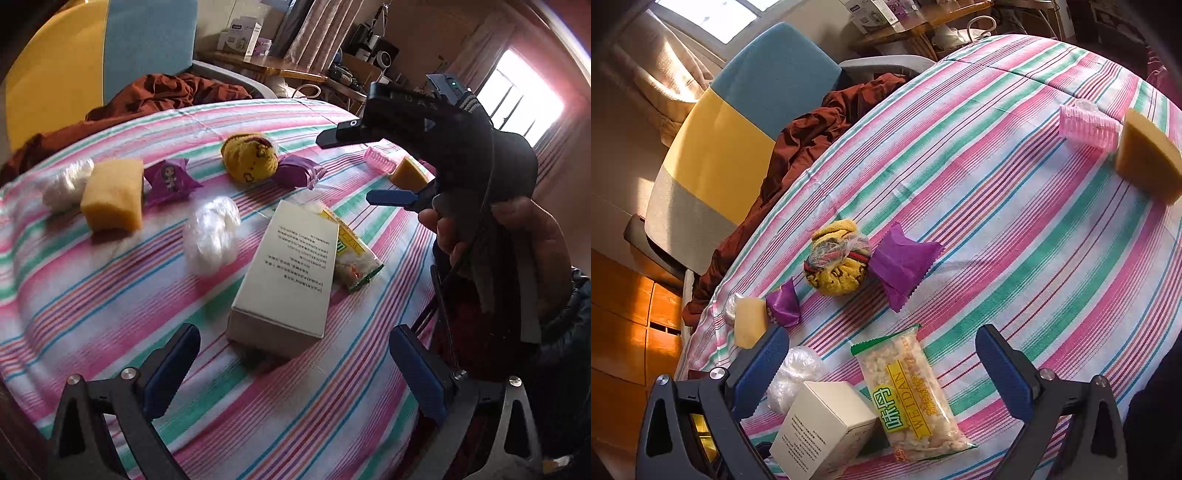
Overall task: Organize objects
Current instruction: 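Reach to the white paper box and grasp it with the left gripper, then lift the white paper box with left while right reaches to the WEIDAN snack bag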
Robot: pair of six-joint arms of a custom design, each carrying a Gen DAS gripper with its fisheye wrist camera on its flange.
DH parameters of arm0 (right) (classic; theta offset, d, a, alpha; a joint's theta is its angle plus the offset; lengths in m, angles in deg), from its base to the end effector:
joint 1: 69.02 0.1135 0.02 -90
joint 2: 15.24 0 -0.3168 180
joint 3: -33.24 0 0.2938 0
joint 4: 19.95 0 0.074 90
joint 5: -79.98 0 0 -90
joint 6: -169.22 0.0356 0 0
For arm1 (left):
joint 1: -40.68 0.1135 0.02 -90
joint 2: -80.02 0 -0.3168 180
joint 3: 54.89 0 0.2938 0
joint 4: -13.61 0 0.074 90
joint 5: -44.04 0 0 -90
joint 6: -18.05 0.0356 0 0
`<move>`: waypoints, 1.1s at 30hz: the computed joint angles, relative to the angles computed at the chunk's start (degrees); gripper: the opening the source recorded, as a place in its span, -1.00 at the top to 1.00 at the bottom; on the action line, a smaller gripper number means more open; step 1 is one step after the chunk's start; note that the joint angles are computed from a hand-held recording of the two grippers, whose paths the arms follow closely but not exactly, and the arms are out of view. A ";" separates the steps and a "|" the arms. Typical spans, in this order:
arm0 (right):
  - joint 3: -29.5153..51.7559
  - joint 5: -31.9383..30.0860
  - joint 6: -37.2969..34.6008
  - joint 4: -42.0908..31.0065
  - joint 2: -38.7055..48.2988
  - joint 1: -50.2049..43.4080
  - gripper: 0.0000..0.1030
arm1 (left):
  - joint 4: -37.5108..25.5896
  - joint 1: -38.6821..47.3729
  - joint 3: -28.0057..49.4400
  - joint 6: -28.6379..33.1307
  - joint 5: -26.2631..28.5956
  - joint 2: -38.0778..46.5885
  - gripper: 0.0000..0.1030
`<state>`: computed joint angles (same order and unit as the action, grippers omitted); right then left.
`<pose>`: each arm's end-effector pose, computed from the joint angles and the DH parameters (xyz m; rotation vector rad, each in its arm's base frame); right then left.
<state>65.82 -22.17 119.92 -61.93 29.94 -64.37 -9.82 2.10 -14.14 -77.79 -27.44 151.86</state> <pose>0.1454 0.0193 0.1855 0.7183 2.4922 0.5737 0.1770 -0.1556 0.1751 0.8626 2.4556 -0.7066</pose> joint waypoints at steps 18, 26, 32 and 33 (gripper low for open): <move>0.37 0.43 -0.33 -0.37 2.93 0.47 -1.00 | -1.31 -5.47 11.83 3.71 -8.20 16.19 -0.24; 0.84 0.78 -0.84 0.27 6.40 1.49 -0.98 | 3.09 -4.67 7.49 -2.24 -10.56 15.67 -0.01; 2.70 3.61 -1.47 -0.01 14.48 7.34 -0.95 | 1.43 -3.32 -3.76 -7.35 -15.00 1.06 -0.01; 3.17 4.77 -1.56 -0.44 15.78 8.67 -0.94 | 0.76 -3.21 -5.46 -8.34 -15.86 -1.18 -0.01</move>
